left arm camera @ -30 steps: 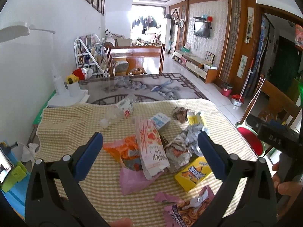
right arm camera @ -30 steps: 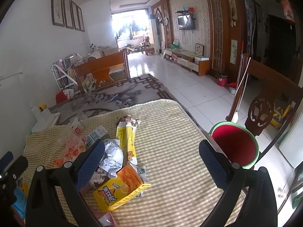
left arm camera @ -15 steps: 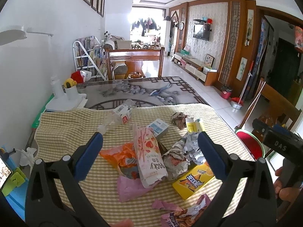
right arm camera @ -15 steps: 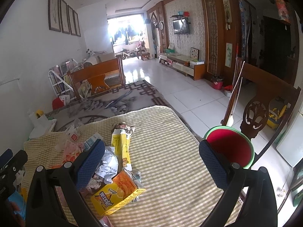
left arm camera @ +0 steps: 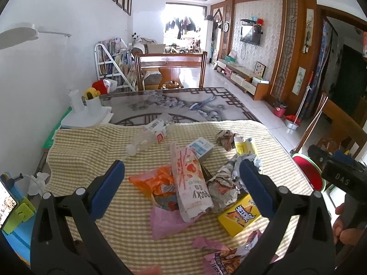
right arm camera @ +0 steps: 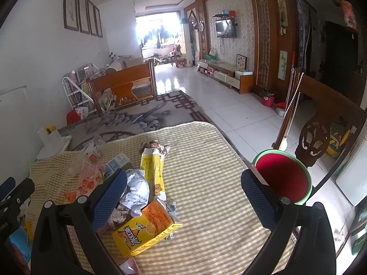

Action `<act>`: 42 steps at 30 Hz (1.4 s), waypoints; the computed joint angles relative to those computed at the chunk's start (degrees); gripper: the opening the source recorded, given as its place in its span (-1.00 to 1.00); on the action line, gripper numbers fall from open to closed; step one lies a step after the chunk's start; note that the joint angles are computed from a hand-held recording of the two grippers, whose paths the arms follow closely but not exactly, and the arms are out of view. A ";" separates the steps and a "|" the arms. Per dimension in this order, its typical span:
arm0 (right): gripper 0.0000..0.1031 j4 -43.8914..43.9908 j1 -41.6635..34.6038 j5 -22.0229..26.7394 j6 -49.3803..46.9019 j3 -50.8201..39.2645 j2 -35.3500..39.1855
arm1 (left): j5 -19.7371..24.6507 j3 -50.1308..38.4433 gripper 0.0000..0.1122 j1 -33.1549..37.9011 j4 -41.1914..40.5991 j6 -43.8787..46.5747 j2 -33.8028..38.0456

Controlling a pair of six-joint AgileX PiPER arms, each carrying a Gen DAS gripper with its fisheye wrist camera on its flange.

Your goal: Collect trash

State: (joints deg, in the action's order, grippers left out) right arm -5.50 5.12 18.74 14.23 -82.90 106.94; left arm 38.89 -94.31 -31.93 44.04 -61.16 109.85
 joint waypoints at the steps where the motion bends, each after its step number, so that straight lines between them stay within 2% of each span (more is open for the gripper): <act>1: 0.86 0.86 0.01 0.26 -0.85 -0.10 0.18 | -0.12 0.03 0.74 0.14 -1.22 1.03 0.00; 3: 0.86 5.33 -0.24 1.57 -5.31 -0.86 1.00 | -0.53 0.40 0.74 0.33 -3.61 3.50 -0.25; 5: 0.86 12.33 -0.88 5.55 -11.86 -3.56 3.22 | -0.92 1.50 0.74 0.00 -2.30 2.64 -0.76; 8: 0.86 20.49 -2.22 14.43 -17.72 -9.25 7.96 | -2.64 3.98 0.74 -0.05 -1.66 3.28 -1.80; 13: 0.86 32.51 -4.51 28.55 -22.06 -18.62 16.33 | -7.11 8.60 0.74 1.75 -11.18 11.67 -3.67; 17: 0.86 30.70 -3.09 38.48 -17.81 -31.06 25.17 | -9.04 11.24 0.74 2.31 -18.50 17.35 -4.57; 20: 0.86 30.14 -2.07 41.91 -15.59 -37.30 29.32 | -10.91 12.81 0.74 2.13 -26.76 26.90 -4.91; 21: 0.80 29.51 -1.89 42.36 -15.12 -38.46 29.87 | -10.94 13.04 0.74 1.66 -27.45 28.18 -4.96; 23: 0.46 27.28 -1.18 42.86 -14.15 -40.59 30.72 | -10.58 13.62 0.74 0.19 -26.87 29.50 -5.07; 25: -0.25 28.15 -1.48 43.12 -15.47 -40.62 30.64 | -10.78 14.12 0.74 -0.57 -27.38 30.90 -5.16; 26: -0.33 29.84 -2.03 42.65 -16.74 -39.77 30.38 | -11.26 14.65 0.74 -0.57 -29.18 32.74 -5.35; 28: -0.62 31.78 -2.80 41.37 -18.62 -37.68 28.88 | -11.62 15.18 0.74 -0.10 -32.67 36.00 -5.44; 30: -0.72 32.32 -3.06 40.49 -19.98 -36.45 27.83 | -12.20 15.81 0.74 0.62 -36.32 39.21 -5.57; 32: -0.96 33.77 -3.83 39.93 -21.55 -35.21 26.58 | -12.64 16.58 0.74 1.53 -41.28 43.81 -5.85; 35: -0.99 35.63 -4.87 38.55 -23.96 -32.81 24.33 | -11.65 16.36 0.74 3.13 -52.87 56.47 -4.87; 38: -0.99 34.85 -5.31 38.38 -24.20 -32.48 23.41 | -8.77 13.59 0.74 2.33 -55.66 63.22 -2.04; 41: -0.76 34.97 -6.03 38.14 -23.24 -32.05 23.13 | -5.74 9.36 0.74 -0.05 -51.58 63.94 2.06; 42: -0.48 35.20 -6.47 38.02 -23.28 -31.34 22.78 | -5.15 8.32 0.74 -0.60 -50.64 64.14 3.07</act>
